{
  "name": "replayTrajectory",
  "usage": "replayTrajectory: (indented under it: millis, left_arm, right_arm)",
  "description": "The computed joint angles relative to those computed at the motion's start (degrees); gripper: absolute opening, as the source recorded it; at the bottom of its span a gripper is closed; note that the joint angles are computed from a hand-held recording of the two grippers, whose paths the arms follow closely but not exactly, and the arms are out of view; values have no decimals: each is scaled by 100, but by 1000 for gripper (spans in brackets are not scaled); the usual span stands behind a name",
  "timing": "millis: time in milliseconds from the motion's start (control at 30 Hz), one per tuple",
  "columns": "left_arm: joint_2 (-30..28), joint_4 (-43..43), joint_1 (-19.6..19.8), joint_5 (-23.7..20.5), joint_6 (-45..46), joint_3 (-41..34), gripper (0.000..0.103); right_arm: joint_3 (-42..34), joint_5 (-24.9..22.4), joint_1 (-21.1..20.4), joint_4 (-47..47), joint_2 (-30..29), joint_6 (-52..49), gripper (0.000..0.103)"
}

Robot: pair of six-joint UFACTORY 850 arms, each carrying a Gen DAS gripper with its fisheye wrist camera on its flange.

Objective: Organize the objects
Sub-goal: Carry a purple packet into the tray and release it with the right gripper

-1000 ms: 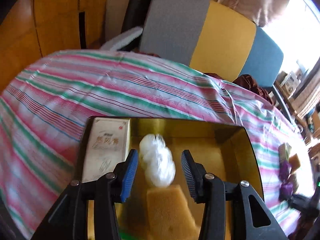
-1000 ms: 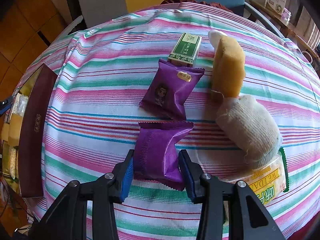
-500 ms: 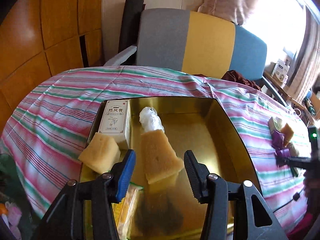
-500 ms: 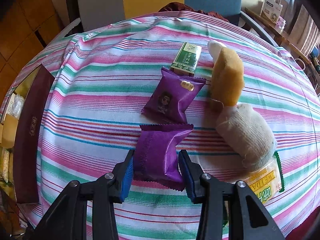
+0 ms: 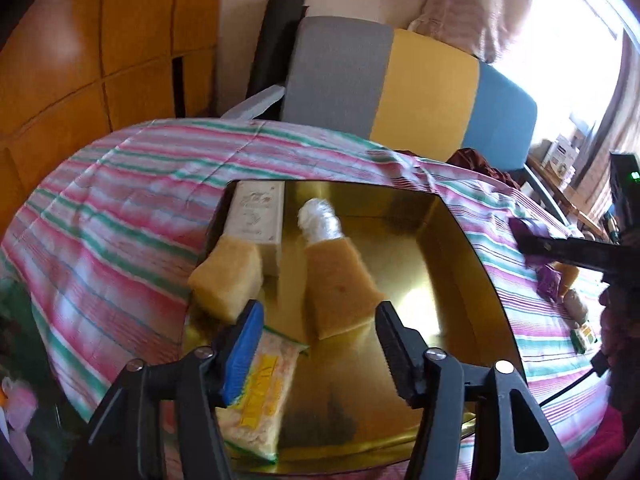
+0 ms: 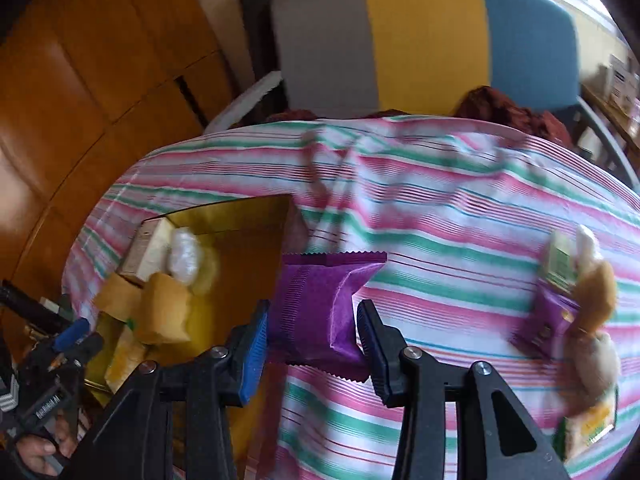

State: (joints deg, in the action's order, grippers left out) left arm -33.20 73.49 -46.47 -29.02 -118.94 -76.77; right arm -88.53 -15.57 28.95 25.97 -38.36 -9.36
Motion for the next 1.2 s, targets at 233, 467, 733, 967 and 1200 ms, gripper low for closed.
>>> replayTrajectory:
  millis: [233, 467, 733, 967, 1200]
  left_arm:
    - [332, 199, 111, 11, -696, 565, 63]
    - [542, 566, 165, 104, -1390, 982, 67]
    - [489, 683, 153, 128, -1429, 922, 68]
    - [445, 635, 92, 29, -1227, 794, 68]
    - [407, 462, -42, -141, -844, 617, 70]
  right_arm:
    - [-2131, -1010, 381, -896, -1496, 1109, 43]
    - [-4525, -2134, 449, -941, -3089, 1800, 44]
    - [-3451, -1467, 347, -36, -2418, 974, 51]
    - [-1880, -683, 303, 581, -1344, -13, 54]
    - [-411, -38, 305, 433, -333, -492, 57]
